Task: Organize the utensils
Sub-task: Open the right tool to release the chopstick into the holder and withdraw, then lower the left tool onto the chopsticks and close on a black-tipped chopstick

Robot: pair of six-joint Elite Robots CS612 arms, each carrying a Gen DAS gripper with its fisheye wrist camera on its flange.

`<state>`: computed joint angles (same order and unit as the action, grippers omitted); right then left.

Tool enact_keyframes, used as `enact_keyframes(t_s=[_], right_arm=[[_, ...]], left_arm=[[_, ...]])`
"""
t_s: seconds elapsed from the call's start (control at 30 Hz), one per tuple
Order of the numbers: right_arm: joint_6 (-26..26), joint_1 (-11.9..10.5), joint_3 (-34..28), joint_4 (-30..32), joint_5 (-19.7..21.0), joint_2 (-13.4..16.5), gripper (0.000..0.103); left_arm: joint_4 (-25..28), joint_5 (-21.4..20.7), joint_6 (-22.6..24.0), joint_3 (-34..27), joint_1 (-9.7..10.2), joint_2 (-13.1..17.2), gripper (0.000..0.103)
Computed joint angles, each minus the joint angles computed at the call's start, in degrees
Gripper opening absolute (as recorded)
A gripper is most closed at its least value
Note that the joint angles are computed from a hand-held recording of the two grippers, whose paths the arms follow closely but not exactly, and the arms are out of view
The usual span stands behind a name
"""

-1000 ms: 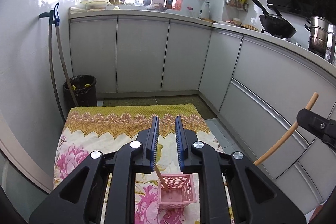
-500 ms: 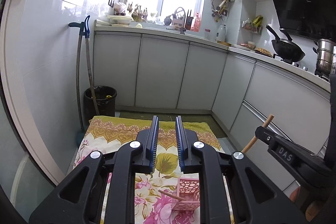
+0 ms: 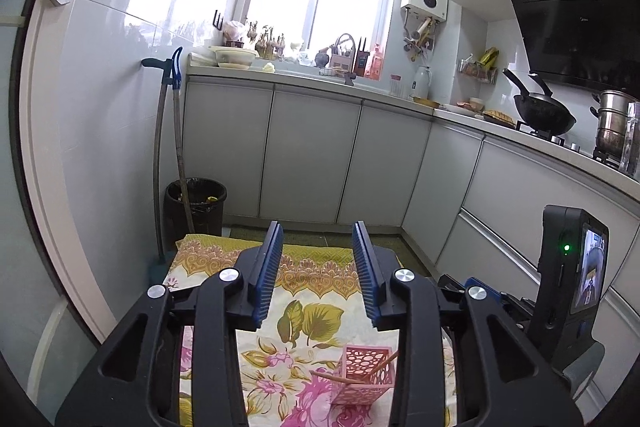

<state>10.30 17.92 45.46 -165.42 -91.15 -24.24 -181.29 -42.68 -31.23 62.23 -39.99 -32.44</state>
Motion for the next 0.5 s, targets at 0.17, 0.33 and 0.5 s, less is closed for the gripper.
enact_keyframes(t_s=[0.17, 0.33, 0.5], right_arm=[[0.48, -0.02, 7.41, -3.63, -4.98, -4.03, 0.047], [1.83, -0.86, 17.62, -8.68, -9.94, -8.59, 0.072], [3.99, -2.54, 26.75, -7.86, -10.97, -12.2, 0.084]], left_arm=[[-2.83, -1.26, 3.17, 2.51, -1.09, -1.53, 0.054], [-6.05, -5.4, 8.65, 5.44, -2.43, -2.88, 0.084], [-2.79, -15.62, 11.62, 8.02, -2.82, -4.62, 0.096]])
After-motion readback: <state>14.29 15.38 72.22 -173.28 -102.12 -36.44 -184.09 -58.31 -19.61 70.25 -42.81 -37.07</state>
